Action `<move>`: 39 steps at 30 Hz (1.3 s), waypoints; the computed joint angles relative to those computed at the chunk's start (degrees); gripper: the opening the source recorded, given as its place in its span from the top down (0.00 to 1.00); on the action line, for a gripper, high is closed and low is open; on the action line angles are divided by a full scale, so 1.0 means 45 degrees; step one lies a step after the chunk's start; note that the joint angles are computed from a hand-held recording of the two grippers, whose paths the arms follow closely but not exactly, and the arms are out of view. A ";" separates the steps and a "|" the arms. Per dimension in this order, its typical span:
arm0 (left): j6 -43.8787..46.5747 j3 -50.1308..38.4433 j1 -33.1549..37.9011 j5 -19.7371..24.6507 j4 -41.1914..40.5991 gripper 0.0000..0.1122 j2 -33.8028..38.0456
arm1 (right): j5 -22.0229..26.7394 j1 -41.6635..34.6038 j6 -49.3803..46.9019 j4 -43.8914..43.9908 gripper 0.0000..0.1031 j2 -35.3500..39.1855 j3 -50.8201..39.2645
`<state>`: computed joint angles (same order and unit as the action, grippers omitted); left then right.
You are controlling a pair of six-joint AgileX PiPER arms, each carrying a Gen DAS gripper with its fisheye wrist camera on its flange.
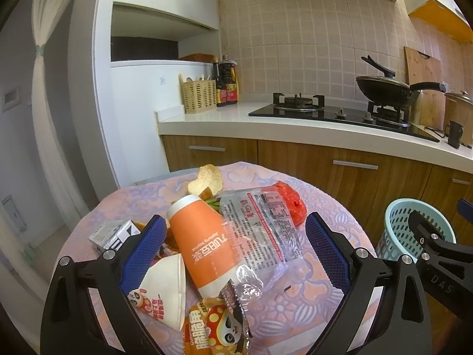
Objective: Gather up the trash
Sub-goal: 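Move both grippers over the trash on the table, then grasp the white milk carton with left gripper while right gripper grasps the clear wrapper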
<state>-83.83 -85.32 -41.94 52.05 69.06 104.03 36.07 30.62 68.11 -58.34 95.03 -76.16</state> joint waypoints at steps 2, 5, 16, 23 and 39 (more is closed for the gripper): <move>-0.0016 0.0019 -0.0019 0.0029 0.0006 0.18 -0.0020 | -0.0006 0.0041 -0.0036 0.0032 0.12 0.0004 -0.0012; -0.0078 0.0098 -0.0003 -0.0002 0.0024 0.18 -0.0079 | -0.0066 0.0017 -0.0279 0.0201 0.14 0.0051 -0.0092; -0.0658 0.1896 0.0842 0.0756 0.0273 0.18 -0.1764 | -0.0648 0.0052 -0.2127 0.1483 0.37 0.0573 -0.0973; 0.0507 0.3837 0.4371 -0.0700 -0.1373 0.18 -0.4229 | -0.1669 -0.0097 -0.4913 0.4142 0.46 0.1447 -0.2253; 0.7047 0.2955 0.6753 -0.3998 -0.7967 0.16 -0.2815 | -0.0754 -0.0936 -1.4003 1.4323 0.31 0.3705 -0.5287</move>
<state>-52.12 -72.02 -11.56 34.06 33.21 91.37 32.68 26.41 5.10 6.12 111.70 -99.95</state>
